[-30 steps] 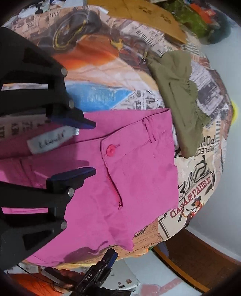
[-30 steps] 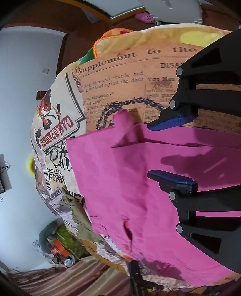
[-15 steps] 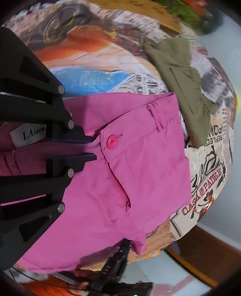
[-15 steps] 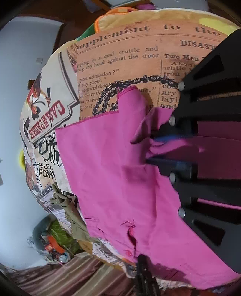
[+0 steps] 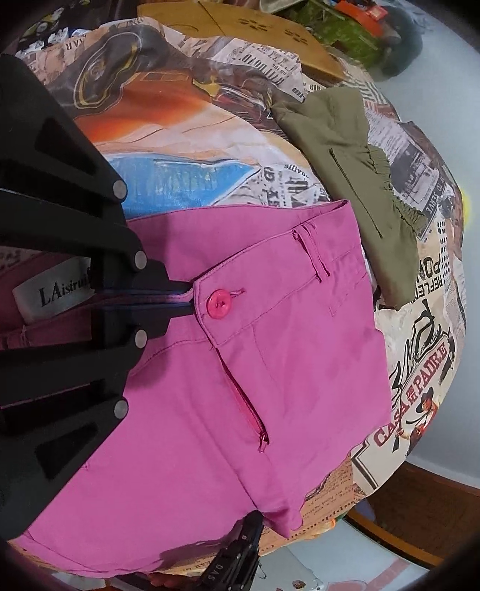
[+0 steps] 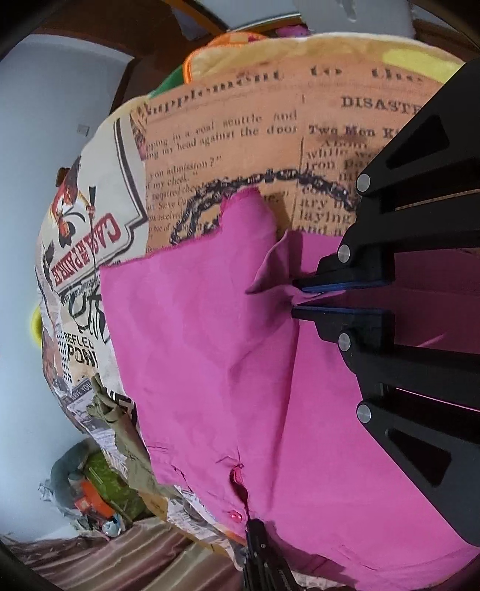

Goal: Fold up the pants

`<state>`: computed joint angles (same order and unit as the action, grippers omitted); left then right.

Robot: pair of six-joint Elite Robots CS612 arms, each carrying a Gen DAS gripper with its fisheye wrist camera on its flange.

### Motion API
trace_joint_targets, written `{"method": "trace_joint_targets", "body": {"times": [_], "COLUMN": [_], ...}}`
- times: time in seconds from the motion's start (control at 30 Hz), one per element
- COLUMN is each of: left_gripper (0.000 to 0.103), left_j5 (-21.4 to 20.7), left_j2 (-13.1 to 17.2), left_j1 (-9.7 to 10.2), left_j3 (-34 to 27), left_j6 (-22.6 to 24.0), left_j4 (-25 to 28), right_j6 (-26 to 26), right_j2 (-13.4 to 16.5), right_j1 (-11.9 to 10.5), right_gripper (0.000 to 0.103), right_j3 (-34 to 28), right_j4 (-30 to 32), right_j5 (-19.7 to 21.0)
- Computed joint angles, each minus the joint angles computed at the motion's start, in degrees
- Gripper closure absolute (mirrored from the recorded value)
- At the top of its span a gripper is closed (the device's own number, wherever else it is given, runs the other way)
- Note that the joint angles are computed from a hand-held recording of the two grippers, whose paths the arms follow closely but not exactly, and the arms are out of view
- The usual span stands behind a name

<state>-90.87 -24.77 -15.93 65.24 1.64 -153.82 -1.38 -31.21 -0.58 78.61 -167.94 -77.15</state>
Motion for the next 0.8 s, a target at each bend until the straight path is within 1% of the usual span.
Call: {"method": "trace_joint_targets", "body": {"times": [0.07, 0.13, 0.23, 0.33, 0.37, 0.47, 0.53, 0.57, 0.6, 0.63, 0.67, 0.7, 0.73, 0.8], "left_gripper": [0.095, 0.095, 0.095, 0.095, 0.095, 0.095, 0.094, 0.094, 0.094, 0.094, 0.093, 0.090, 0.087, 0.068], "left_j5": [-0.48, -1.28, -1.86, -2.68, -3.44, -5.02, -6.24, -6.35, -5.95, -5.22, -4.82, -4.84, -5.25, -6.62], "left_j2": [0.04, 0.13, 0.17, -0.20, -0.45, -1.07, -1.34, -1.40, -1.43, -1.44, -1.39, -1.26, -1.03, -0.36], "left_j1": [0.12, 0.31, 0.43, 0.62, 0.81, 1.32, 1.76, 1.89, 1.95, 1.97, 2.01, 2.12, 2.26, 2.57], "left_j3": [-0.02, -0.17, -0.23, -0.03, 0.12, 0.89, 0.92, 0.88, 0.73, 0.55, 0.35, -0.04, -0.64, -2.06], "left_j6": [0.15, 0.20, 0.27, -0.86, -1.28, -1.79, -2.27, -2.54, -2.81, -3.03, -3.16, -3.45, -3.93, -5.07], "left_j4": [-0.05, 0.00, 0.03, 0.55, 0.82, -0.11, -0.19, -0.28, -0.45, -0.63, -0.81, -0.90, -0.64, 0.05], "right_j6": [0.55, 0.65, 1.69, 0.55, 0.52, 1.98, 2.66, 3.09, 3.53, 3.94, 4.45, 4.94, 5.39, 6.15], "right_j2": [-0.14, -0.27, -0.51, -1.18, -1.43, -2.31, -2.73, -2.90, -2.96, -2.95, -2.88, -2.74, -2.49, -1.87], "right_j1": [-0.14, -0.02, -0.66, -0.70, -0.87, -1.80, -1.99, -2.12, -2.30, -2.39, -2.43, -2.47, -2.48, -2.52], "right_gripper": [0.097, 0.097, 0.097, 0.097, 0.096, 0.096, 0.095, 0.091, 0.084, 0.080, 0.072, 0.066, 0.064, 0.064], "right_j3": [0.24, 0.55, 1.16, 1.49, 1.68, 2.96, 3.36, 3.44, 3.43, 3.36, 3.23, 3.01, 2.59, 1.37], "right_j4": [0.09, 0.00, 0.30, 1.96, 2.39, 0.96, -0.21, -0.87, -1.70, -2.45, -3.34, -4.29, -5.07, -5.34], "right_j5": [-0.07, -2.16, -0.33, -1.38, -0.93, 1.76, 1.26, 0.90, 1.03, 1.13, 0.95, 0.65, 0.42, 0.48]}}
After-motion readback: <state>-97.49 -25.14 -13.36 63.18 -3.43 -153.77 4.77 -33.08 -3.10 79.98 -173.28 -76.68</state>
